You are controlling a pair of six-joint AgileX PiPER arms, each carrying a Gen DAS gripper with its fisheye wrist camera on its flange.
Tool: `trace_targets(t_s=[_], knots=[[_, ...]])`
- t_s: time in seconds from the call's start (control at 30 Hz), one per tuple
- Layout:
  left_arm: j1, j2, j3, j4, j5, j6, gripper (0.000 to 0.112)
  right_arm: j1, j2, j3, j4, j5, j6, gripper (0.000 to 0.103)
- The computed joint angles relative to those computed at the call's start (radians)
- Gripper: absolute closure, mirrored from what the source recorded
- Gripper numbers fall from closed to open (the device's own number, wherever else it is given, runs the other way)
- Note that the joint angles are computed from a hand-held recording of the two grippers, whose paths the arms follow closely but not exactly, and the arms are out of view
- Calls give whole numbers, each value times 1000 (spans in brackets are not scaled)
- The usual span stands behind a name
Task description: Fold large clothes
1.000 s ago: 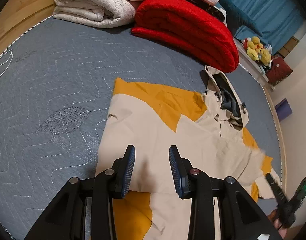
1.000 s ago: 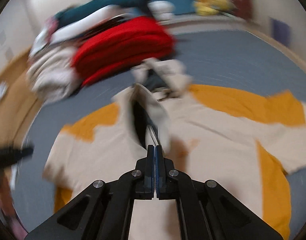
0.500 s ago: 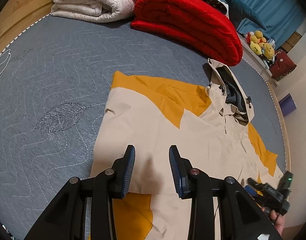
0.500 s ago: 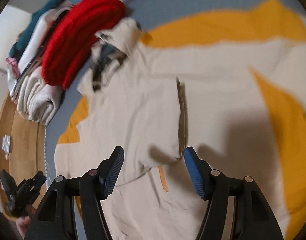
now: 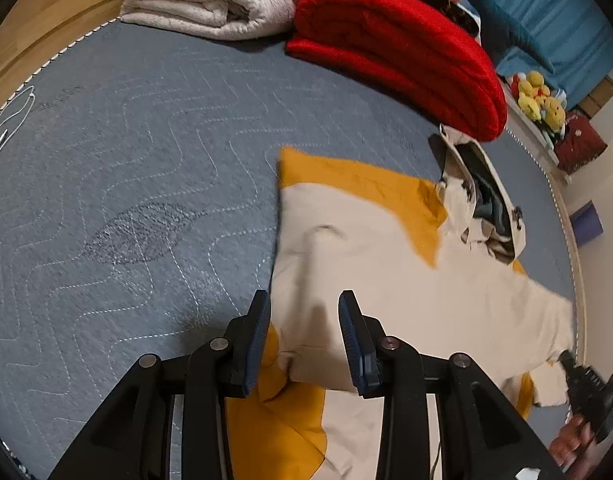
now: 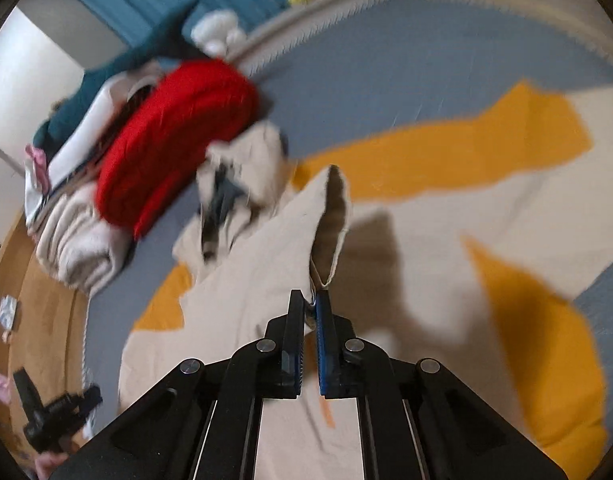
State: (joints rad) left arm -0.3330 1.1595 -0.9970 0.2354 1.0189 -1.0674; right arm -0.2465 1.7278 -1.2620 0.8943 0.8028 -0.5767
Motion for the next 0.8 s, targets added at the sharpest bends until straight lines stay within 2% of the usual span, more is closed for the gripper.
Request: trace_targets(t_s=[0.13,0.27,0.4,0.5,0.53,0.6,0.67,0.73,0.8], knots=[[0,35,31,-54,-45,39,80,-20,9,-51,-146,-49,118,97],[-5,76,55,-116,-84,83,80,-49,69,-113,-262,-45,240,97],[-29,121,58,-146,-93,117,80,-71,141,-203,-294,29,286,97],[-56,167,67,-148,-98,126,80,-86,200,-271,-347,70,355,93],[-55,182,72,-151,-95,139,80,-84,200,-273,-399,52,410,92],[-62,218,81,-135,-76,140,80,-77,167,-231,-486,-41,491,92],[-90,262,68,-89,-22,109,80,-87,157,-217,-437,-65,433,91],[-114,266,50,-62,-3,82,80,-100,201,-261,-281,9,280,85],[-140,228,42,-30,-43,39,80,-96,279,-342,-209,141,218,59]])
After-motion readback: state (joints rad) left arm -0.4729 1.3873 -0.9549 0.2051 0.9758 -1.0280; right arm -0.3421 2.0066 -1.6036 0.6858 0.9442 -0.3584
